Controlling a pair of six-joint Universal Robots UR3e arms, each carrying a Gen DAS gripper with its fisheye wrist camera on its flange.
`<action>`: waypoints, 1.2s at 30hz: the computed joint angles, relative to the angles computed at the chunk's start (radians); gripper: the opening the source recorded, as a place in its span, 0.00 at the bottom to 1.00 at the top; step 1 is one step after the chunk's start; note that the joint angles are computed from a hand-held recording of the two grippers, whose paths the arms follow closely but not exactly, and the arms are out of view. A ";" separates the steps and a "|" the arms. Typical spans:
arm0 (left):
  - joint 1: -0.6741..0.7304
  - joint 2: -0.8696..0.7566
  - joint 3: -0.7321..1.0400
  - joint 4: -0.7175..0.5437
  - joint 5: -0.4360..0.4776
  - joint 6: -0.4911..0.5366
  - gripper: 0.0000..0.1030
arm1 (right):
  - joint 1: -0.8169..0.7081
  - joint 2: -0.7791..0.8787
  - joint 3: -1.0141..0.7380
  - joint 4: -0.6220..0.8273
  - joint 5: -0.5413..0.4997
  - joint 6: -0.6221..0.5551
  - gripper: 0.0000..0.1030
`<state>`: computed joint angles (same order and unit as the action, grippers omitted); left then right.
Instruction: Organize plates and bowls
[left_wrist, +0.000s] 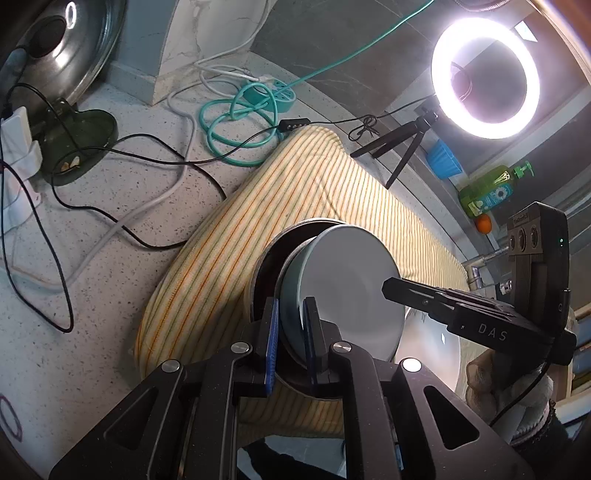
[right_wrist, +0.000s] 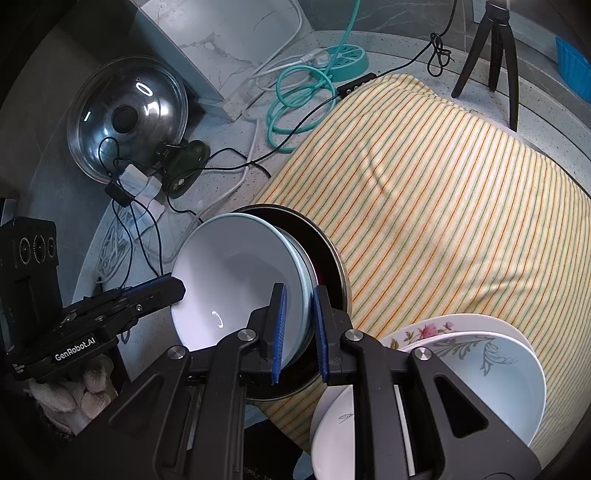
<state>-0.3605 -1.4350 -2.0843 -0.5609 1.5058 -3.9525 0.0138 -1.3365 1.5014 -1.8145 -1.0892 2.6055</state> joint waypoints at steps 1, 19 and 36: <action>0.002 0.003 -0.001 -0.001 -0.003 0.001 0.10 | -0.001 -0.002 0.001 -0.001 0.001 0.000 0.14; 0.045 0.115 -0.106 0.011 0.017 -0.009 0.11 | -0.196 -0.100 0.108 0.010 0.120 -0.020 0.48; 0.054 0.040 -0.132 0.082 -0.030 -0.016 0.11 | -0.139 -0.049 0.148 -0.024 0.087 -0.006 0.27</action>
